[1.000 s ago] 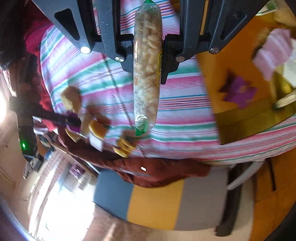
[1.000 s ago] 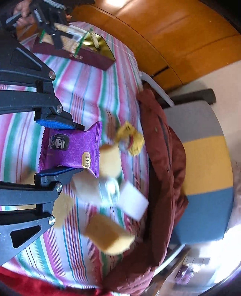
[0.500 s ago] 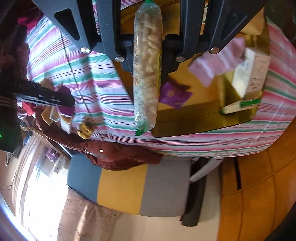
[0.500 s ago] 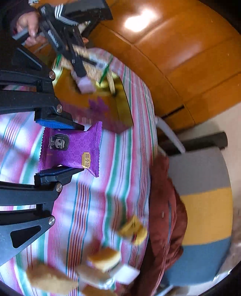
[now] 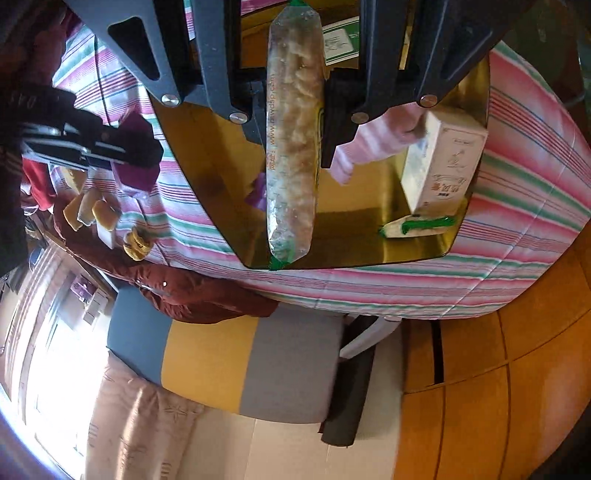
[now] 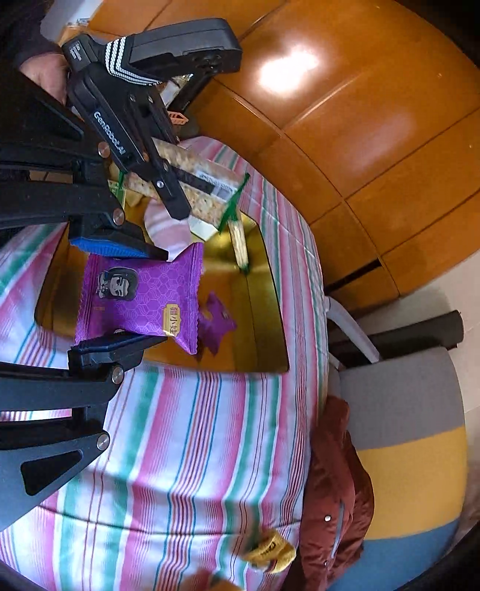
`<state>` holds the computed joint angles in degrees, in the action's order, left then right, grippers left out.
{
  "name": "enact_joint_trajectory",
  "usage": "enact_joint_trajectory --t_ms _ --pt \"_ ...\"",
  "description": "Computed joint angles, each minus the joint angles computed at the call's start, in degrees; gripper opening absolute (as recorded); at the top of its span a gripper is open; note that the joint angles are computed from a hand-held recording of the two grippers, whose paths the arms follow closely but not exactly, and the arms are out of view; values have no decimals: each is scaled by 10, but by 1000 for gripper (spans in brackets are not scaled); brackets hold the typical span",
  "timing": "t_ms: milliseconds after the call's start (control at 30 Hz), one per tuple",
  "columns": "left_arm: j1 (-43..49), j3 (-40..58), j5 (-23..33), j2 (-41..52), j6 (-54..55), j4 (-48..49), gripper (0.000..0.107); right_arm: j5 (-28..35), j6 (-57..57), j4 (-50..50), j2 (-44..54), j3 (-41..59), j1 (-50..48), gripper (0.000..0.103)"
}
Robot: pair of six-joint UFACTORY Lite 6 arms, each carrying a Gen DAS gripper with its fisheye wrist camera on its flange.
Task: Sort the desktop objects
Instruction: 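Carry the WEIDAN packet and purple packet over the gold tray and open both tools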
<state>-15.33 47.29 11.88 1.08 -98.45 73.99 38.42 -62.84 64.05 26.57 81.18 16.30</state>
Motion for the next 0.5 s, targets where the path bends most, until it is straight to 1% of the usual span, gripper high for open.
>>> enact_joint_trajectory --t_ms 167,267,300,433,467,500 --pt "32 -3 -29 15 19 -16 19 -39 7 -2 -16 -29 30 36" --pt "57 0 -61 26 40 -36 19 -59 10 -2 -21 -40 45 36" --pt "64 2 -69 30 63 -61 19 -67 12 -3 -22 -42 50 36" --pt "78 37 -64 57 196 -178 19 -79 18 -3 -24 -46 61 36" --pt "79 46 -58 64 210 -190 20 -78 18 -1 -22 -44 62 37" --pt "79 56 -50 73 201 -179 20 -79 20 -1 -20 -42 63 37"
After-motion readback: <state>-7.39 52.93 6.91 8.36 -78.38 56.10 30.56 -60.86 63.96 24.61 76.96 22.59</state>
